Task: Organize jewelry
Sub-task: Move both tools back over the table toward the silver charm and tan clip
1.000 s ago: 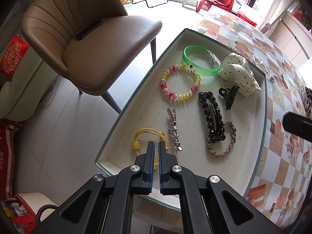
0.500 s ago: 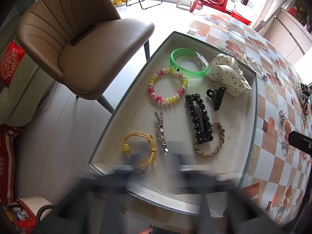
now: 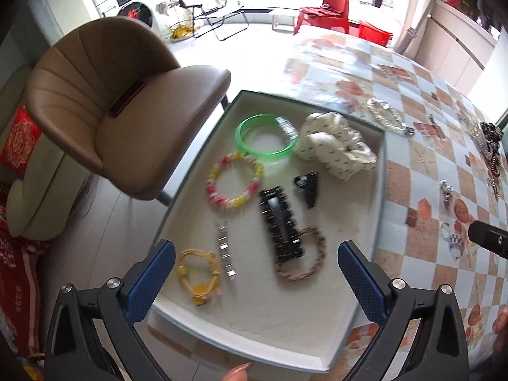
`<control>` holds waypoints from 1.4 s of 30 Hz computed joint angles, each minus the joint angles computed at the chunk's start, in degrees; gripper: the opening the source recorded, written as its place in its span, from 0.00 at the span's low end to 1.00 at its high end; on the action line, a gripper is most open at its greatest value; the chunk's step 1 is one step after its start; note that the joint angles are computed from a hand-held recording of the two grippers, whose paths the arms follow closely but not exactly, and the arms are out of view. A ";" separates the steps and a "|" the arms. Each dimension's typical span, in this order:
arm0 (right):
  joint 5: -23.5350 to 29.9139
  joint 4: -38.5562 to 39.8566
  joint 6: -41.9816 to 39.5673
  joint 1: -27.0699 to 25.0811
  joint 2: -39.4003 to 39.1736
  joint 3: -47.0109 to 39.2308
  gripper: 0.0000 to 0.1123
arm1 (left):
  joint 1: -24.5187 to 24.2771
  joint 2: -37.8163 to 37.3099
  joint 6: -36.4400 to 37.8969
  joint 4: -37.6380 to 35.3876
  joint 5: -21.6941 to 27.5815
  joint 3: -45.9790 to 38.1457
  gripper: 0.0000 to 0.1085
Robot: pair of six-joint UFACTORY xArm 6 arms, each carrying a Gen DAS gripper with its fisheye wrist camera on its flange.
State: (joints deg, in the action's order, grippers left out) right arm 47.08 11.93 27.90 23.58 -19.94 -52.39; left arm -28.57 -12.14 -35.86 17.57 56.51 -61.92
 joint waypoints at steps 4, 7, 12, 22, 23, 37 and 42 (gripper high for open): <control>-1.78 -0.43 -0.02 -2.24 -1.83 1.82 0.91 | -2.24 2.20 1.38 -2.19 -0.17 -3.12 0.95; -0.41 -0.53 -1.64 -4.72 -1.61 1.16 0.91 | -4.07 4.96 2.69 -3.83 -0.33 -6.24 0.95; 3.76 -0.24 -6.60 -9.24 1.08 -1.71 0.91 | -7.03 10.37 3.82 -6.49 -0.14 -12.01 0.95; 6.16 0.71 -16.19 -17.09 9.79 -9.49 0.91 | -11.46 24.09 3.02 -9.31 -0.19 -25.24 0.95; 6.27 0.94 -17.59 -17.57 10.93 -10.63 0.91 | -11.72 25.04 2.79 -9.35 -0.39 -26.13 0.95; 7.14 1.36 -29.88 -18.67 28.13 -28.13 0.74 | -14.53 37.05 -0.49 -10.05 0.45 -38.10 0.80; 6.94 0.06 -31.99 -18.15 33.80 -33.76 0.62 | -15.15 40.64 -1.44 -9.58 1.03 -42.10 0.76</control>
